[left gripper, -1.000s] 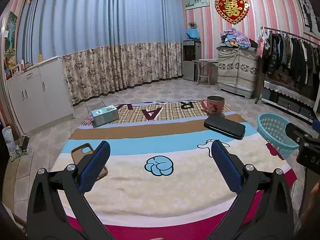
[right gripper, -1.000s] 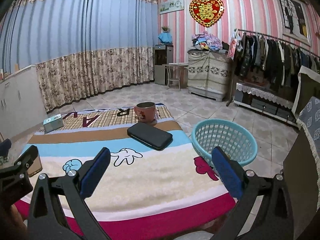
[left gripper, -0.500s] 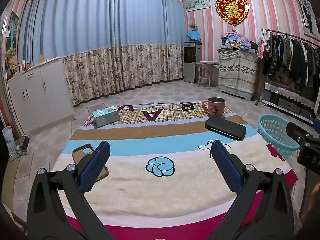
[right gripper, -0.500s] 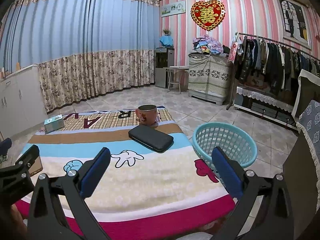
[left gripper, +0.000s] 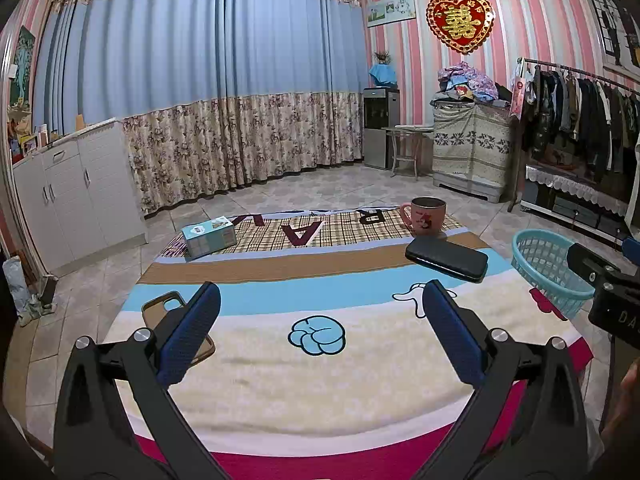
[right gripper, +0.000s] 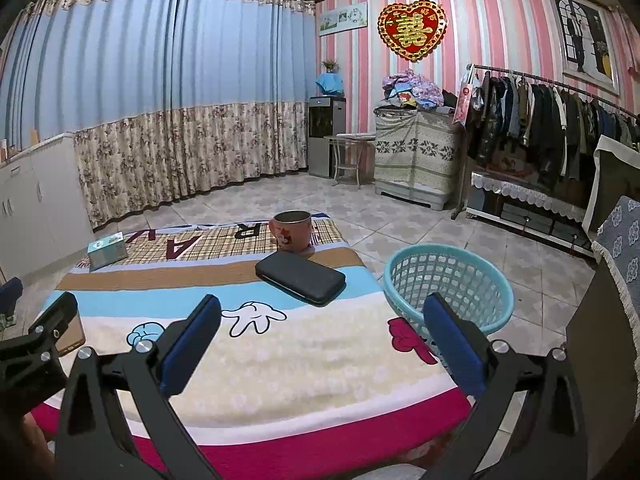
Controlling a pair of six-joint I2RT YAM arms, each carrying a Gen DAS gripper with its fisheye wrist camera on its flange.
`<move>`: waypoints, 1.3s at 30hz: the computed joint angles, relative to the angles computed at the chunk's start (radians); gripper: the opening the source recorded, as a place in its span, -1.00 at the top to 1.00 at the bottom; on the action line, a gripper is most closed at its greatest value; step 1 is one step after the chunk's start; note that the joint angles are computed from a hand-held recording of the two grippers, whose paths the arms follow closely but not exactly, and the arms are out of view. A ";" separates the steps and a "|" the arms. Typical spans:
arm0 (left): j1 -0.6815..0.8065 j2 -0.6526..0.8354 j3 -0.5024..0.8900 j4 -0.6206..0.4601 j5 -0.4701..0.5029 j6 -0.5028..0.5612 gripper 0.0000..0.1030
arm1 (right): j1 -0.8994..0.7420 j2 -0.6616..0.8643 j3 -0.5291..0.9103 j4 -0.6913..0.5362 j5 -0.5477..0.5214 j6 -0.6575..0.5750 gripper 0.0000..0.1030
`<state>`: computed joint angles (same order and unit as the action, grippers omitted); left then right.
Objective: Collect trash
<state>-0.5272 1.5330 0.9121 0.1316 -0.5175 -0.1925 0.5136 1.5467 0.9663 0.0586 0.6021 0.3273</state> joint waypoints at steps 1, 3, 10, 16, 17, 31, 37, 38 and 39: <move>-0.002 0.000 0.000 0.000 -0.004 0.000 -0.90 | 0.000 -0.002 0.000 -0.001 0.001 -0.001 -0.92; 0.001 -0.002 -0.002 0.001 0.002 0.001 -0.90 | 0.000 -0.002 0.000 -0.001 0.005 -0.003 -0.92; -0.002 -0.001 0.002 -0.004 -0.001 0.001 -0.90 | 0.000 -0.004 -0.005 0.002 0.005 -0.002 -0.92; -0.001 -0.002 0.001 -0.003 -0.001 -0.001 -0.90 | 0.000 -0.005 -0.005 0.002 0.007 -0.005 -0.92; 0.000 -0.002 0.001 -0.003 0.001 0.000 -0.90 | 0.000 -0.003 -0.006 0.003 0.005 -0.003 -0.92; 0.008 -0.015 -0.004 0.001 -0.005 0.010 -0.90 | 0.004 0.002 -0.007 0.009 0.009 -0.001 -0.92; 0.015 -0.021 -0.006 0.000 0.001 0.012 -0.90 | 0.006 0.004 -0.008 0.013 0.011 -0.001 -0.92; 0.017 -0.021 -0.006 0.002 0.002 0.014 -0.90 | 0.006 0.004 -0.008 0.013 0.011 -0.001 -0.92; 0.016 -0.020 -0.006 0.000 0.000 0.012 -0.90 | 0.006 0.005 -0.007 0.013 0.011 0.000 -0.92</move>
<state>-0.5114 1.5129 0.9064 0.1320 -0.5176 -0.1806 0.5198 1.5520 0.9589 0.0712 0.6127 0.3268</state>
